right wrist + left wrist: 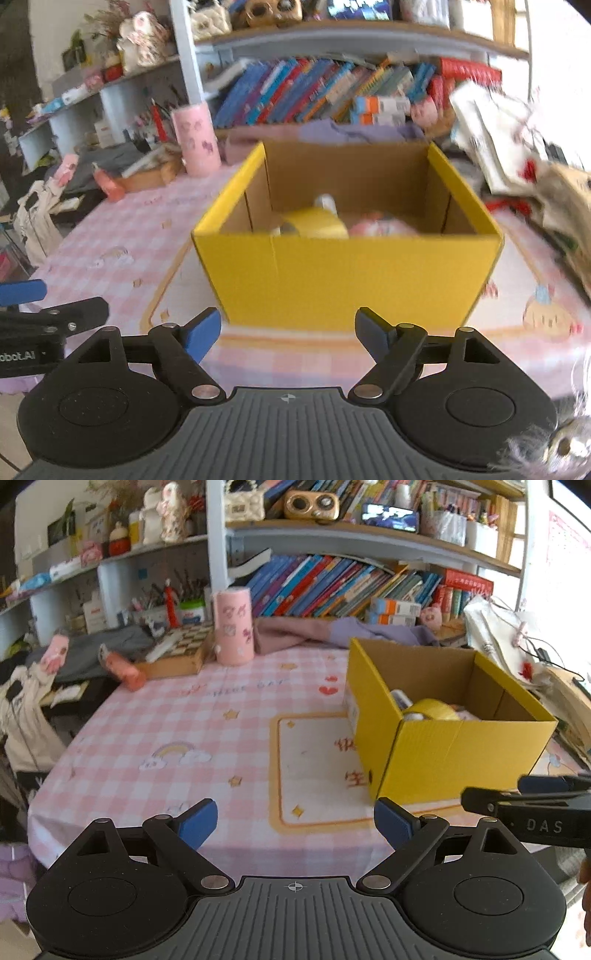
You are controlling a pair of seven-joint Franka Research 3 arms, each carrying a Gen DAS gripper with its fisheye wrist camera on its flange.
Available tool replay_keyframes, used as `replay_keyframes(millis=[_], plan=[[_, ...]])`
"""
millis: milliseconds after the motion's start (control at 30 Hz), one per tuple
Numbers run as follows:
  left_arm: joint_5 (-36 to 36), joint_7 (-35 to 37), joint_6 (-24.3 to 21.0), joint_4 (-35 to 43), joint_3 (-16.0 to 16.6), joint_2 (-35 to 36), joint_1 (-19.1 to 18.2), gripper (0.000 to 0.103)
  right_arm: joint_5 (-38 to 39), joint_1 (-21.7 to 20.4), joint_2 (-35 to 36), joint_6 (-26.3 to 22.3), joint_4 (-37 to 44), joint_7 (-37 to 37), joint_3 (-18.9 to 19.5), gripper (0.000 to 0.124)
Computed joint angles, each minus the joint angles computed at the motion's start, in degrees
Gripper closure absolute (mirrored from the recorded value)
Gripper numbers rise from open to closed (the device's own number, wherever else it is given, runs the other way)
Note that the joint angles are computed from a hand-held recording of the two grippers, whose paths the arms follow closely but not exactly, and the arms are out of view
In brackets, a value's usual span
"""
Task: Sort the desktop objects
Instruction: 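Lift both grippers out of the yellow box and back away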
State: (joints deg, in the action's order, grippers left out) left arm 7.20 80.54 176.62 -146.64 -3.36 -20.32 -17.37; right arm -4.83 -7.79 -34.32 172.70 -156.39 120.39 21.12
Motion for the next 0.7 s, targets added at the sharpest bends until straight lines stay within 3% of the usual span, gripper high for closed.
replay_keyframes(millis=[200,700], plan=[[-4.42,4.91,-2.11,-1.93,5.58,-1.98,-4.68,0.009,-0.04,0.36,-3.07,-4.4,-1.08,5.14,2.21,0.041],[-11.12,16.99,-3.75,-6.66,10.26,-7.7,-8.05,0.009,-5.21,4.15,-9.1,-11.6,-2.36,15.18,5.04,0.039]])
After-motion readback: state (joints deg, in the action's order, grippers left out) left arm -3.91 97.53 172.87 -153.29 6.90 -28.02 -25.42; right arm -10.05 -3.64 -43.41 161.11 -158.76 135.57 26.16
